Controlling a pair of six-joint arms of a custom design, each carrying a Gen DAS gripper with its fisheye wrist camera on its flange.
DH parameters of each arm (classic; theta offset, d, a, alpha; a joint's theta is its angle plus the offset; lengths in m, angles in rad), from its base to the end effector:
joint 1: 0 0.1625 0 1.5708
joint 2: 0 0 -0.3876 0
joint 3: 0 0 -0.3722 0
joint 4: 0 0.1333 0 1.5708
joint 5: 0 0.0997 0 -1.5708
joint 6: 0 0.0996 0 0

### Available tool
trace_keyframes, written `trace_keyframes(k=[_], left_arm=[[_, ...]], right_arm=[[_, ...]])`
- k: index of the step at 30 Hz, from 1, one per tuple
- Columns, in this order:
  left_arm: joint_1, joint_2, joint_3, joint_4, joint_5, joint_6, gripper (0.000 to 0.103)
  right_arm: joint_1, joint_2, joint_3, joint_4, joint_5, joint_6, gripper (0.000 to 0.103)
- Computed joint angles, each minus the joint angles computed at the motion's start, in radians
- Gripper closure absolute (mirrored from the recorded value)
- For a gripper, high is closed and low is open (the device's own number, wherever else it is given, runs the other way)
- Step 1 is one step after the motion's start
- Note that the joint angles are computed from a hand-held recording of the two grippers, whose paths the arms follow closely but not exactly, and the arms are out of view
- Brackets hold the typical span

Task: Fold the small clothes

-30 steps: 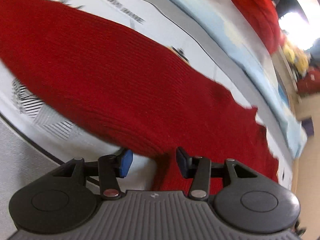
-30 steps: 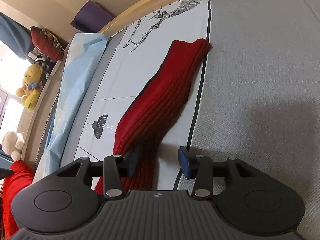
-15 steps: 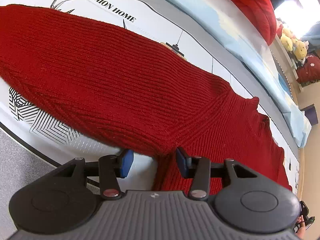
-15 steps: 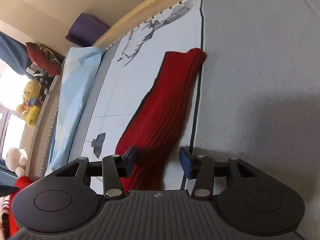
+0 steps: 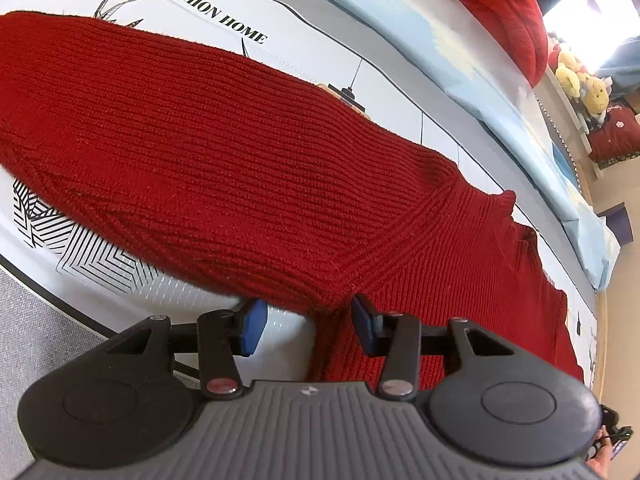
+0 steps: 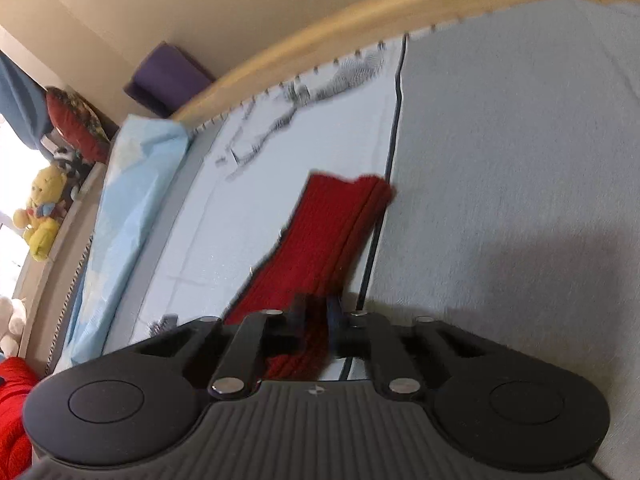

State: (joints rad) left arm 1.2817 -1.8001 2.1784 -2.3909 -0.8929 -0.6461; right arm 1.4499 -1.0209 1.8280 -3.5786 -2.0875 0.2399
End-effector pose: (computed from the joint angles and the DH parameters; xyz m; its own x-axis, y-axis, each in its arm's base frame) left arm 0.0790 -0.4211 0.3750 -0.8123 -0.5496 -0.1952 -0.2898 0.6708 -0.6827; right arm 0.0139 -0.5827 0.2858 -0.7741 0.6313 -0.0479 0.2343 0.2152 -0.9481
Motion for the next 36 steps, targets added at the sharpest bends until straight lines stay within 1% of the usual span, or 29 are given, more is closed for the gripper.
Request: trace_keyframes(k=[2,3,4,5,6,7,8,9,10,11,12,13,14,15,17,18,21,22,23,24,26,27,28,29,30,31,32,35,36], left_arm=[[-0.003,0.001,0.0,0.002,0.004,0.006,0.053],[-0.004,0.002,0.001,0.004,0.006,0.007,0.053],[-0.005,0.002,-0.001,0.009,0.008,0.009,0.053],[-0.005,0.001,-0.002,0.016,0.009,0.01,0.054],[-0.006,0.0,-0.006,0.03,0.009,0.007,0.054],[-0.007,-0.002,-0.01,0.044,0.006,0.005,0.054],[-0.007,-0.006,-0.015,0.061,0.002,0.001,0.054],[-0.008,-0.008,-0.021,0.08,-0.003,-0.006,0.054],[-0.009,-0.011,-0.032,0.112,-0.01,-0.018,0.054],[-0.013,-0.011,-0.055,0.177,-0.014,-0.041,0.054],[-0.021,-0.009,-0.077,0.242,-0.011,-0.058,0.054],[-0.034,-0.008,-0.097,0.299,-0.003,-0.064,0.054],[-0.051,-0.013,-0.108,0.334,0.011,-0.064,0.054],[-0.068,-0.022,-0.109,0.347,0.032,-0.069,0.054],[-0.1,-0.045,-0.108,0.339,0.069,-0.086,0.054],[-0.106,-0.049,-0.109,0.333,0.07,-0.09,0.054],[-0.079,-0.033,-0.101,0.294,0.016,-0.065,0.054],[-0.061,-0.022,-0.096,0.269,-0.012,-0.056,0.054],[-0.04,-0.01,-0.089,0.238,-0.042,-0.047,0.054],[-0.028,0.001,-0.084,0.215,-0.053,-0.04,0.054],[-0.016,0.021,-0.066,0.168,-0.036,-0.012,0.057],[-0.016,0.023,-0.048,0.137,-0.018,-0.002,0.06],[-0.012,0.027,-0.034,0.094,-0.011,0.011,0.067],[-0.007,0.031,-0.025,0.056,-0.014,0.028,0.084],[0.0,0.036,-0.017,0.016,-0.023,0.05,0.088],[0.002,0.04,-0.01,-0.012,-0.015,0.06,0.09],[0.002,0.044,0.002,-0.049,-0.003,0.069,0.091],[-0.001,0.059,0.028,-0.151,0.012,0.118,0.091],[-0.006,0.059,0.032,-0.161,0.016,0.119,0.09]], right_arm=[[0.022,0.023,-0.014,-0.117,-0.019,-0.124,0.095],[0.036,0.033,-0.033,-0.128,-0.055,-0.17,0.095],[0.054,0.045,-0.061,-0.097,-0.133,-0.196,0.095],[0.068,0.06,-0.096,-0.04,-0.238,-0.203,0.099],[0.077,0.081,-0.128,-0.004,-0.342,-0.214,0.098],[0.081,0.086,-0.144,0.043,-0.405,-0.192,0.096],[0.084,0.082,-0.142,0.07,-0.426,-0.167,0.096],[0.084,0.073,-0.13,0.054,-0.406,-0.184,0.096],[0.099,0.091,-0.14,-0.002,-0.424,-0.243,0.095],[0.123,0.112,-0.151,-0.077,-0.42,-0.344,0.091],[0.142,0.119,-0.149,-0.109,-0.39,-0.404,0.087],[0.16,0.108,-0.129,-0.1,-0.333,-0.431,0.074],[0.174,0.084,-0.098,-0.048,-0.266,-0.417,0.058],[0.186,0.053,-0.069,0.045,-0.193,-0.378,0.053],[0.205,0.008,-0.031,0.254,-0.042,-0.318,0.052],[0.216,0.001,-0.025,0.359,-0.001,-0.298,0.052],[0.244,-0.011,-0.023,0.673,0.079,-0.176,0.053],[0.253,-0.01,-0.034,0.776,0.084,-0.144,0.053],[0.26,0.0,-0.04,0.837,0.076,-0.128,0.053],[0.261,0.009,-0.039,0.856,0.073,-0.117,0.053],[0.255,0.026,-0.037,0.874,0.072,-0.108,0.052],[0.253,0.037,-0.036,0.857,0.063,-0.113,0.052],[0.254,0.046,-0.031,0.818,0.058,-0.126,0.052],[0.256,0.057,-0.037,0.789,0.056,-0.14,0.068],[0.257,0.067,-0.038,0.75,0.053,-0.155,0.084],[0.255,0.076,-0.037,0.704,0.053,-0.164,0.09],[0.247,0.083,-0.04,0.665,0.067,-0.168,0.092],[0.233,0.112,-0.041,0.538,0.1,-0.194,0.092],[0.23,0.127,-0.043,0.489,0.113,-0.24,0.092]])
